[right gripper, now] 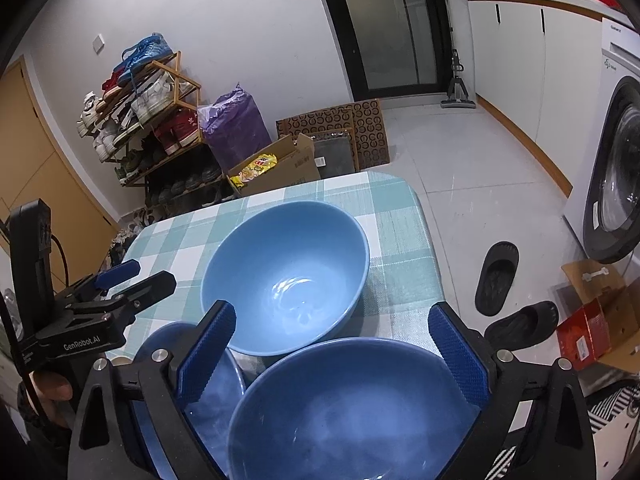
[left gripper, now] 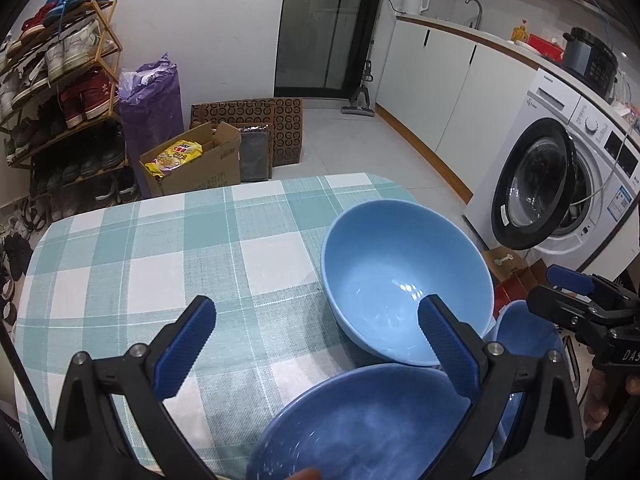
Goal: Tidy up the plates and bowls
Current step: 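Lower both tools onto the rim of the light blue bowl, then close the left tool on the bowl rim while the right tool closes on it too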
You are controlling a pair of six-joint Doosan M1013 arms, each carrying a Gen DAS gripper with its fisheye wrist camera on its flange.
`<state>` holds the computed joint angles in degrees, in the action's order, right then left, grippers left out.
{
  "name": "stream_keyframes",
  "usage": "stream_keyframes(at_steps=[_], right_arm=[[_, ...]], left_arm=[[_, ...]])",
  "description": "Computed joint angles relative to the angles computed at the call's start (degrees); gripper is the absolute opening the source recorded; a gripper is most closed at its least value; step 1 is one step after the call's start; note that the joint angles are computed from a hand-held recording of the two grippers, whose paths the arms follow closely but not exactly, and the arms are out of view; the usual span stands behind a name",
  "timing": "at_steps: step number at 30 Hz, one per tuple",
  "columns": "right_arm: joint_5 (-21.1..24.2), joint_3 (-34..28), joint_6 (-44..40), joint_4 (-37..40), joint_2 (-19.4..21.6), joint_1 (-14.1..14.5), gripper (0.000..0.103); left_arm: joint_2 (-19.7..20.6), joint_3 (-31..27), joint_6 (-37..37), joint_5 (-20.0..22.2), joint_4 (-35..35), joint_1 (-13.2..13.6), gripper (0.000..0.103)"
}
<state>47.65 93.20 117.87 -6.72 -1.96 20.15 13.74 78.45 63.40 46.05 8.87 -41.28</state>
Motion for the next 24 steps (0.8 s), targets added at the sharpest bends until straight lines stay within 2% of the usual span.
stream_keyframes(at_steps=[3, 7, 15, 20, 24], right_arm=[[0.36, -0.18, -0.55, 0.07, 0.79, -0.12, 0.096], [0.94, -0.38, -1.5, 1.54, 1.92, -0.64, 0.087], [0.75, -0.74, -2.28, 1.93, 3.71, -0.9, 0.08], [0.79, -1.01, -3.41, 2.82, 4.59, -1.17, 0.07], [0.97, -1.3, -4.04, 3.76, 5.11, -1.26, 0.067]], left_arm=[[0.58, -0.35, 0.31, 0.53, -0.6, 0.04, 0.093], [1.34, -0.8, 1.01, 1.67, -1.31, 0.01, 0.084], [2.66, -1.66, 0.92, 3.47, -2.53, 0.28, 0.06], [3.43, -2.55, 2.49, 5.14, -5.37, 0.79, 0.053], [3.95, -3.2, 3.6, 5.81, -6.52, 0.96, 0.048]])
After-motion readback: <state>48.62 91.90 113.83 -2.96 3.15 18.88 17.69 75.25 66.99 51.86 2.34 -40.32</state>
